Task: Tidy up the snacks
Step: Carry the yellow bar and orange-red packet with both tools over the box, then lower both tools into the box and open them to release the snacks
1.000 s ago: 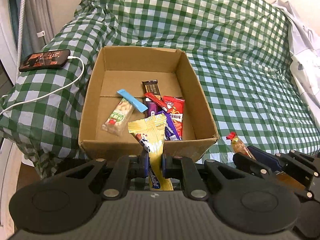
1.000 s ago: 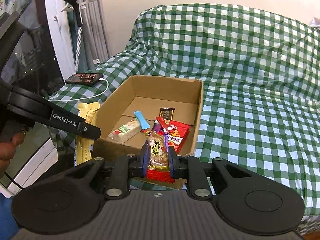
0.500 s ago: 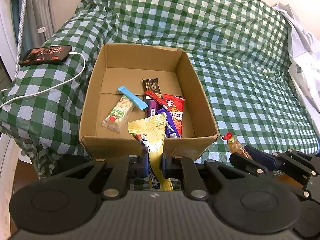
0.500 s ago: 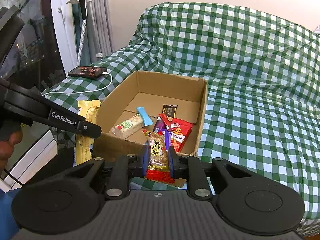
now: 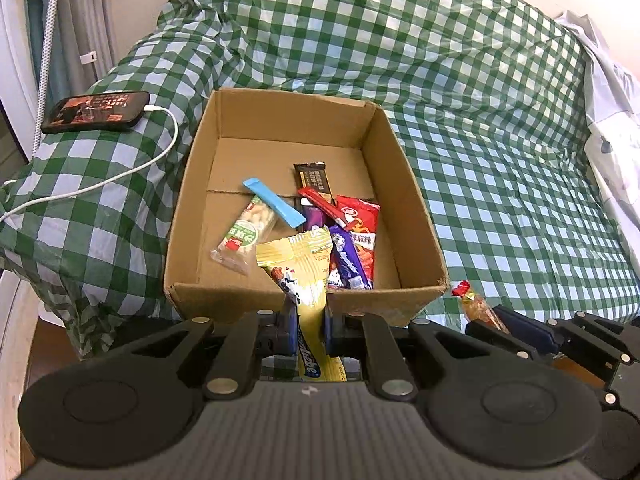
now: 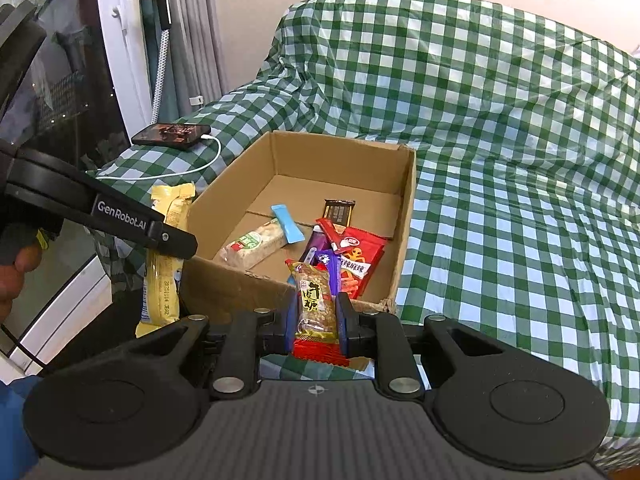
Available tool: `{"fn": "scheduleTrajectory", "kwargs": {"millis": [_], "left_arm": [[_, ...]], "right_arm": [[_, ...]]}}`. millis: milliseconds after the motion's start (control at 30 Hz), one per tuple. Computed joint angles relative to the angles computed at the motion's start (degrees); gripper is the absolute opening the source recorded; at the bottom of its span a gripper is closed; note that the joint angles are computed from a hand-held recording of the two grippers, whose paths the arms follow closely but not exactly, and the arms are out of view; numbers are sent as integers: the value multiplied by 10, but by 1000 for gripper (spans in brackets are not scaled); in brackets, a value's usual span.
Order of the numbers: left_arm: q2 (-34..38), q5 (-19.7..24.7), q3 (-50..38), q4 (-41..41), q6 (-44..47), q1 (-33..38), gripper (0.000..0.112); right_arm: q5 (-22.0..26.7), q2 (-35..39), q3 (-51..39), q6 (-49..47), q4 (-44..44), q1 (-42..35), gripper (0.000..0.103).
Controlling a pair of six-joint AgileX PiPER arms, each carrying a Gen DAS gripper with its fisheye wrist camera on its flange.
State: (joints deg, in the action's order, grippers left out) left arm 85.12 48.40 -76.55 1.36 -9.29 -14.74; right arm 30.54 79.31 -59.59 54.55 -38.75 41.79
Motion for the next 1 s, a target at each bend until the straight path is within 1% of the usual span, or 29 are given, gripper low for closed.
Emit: {"fn": "scheduleTrajectory", "kwargs": {"millis": [233, 467, 800, 1000], "left_arm": [[28, -2, -44, -2, 10, 17, 13], [85, 11, -127, -15, 30, 34, 13], [211, 43, -288, -27, 46, 46, 13], [299, 81, -402, -22, 48, 50, 13]], "right_arm": [[-8, 21, -28, -22, 10, -22, 21], [-24, 66, -84, -77, 43, -54, 21], [-36, 160, -192, -180, 131, -109, 21], [-35, 225, -264, -246, 193, -136, 21]]}}
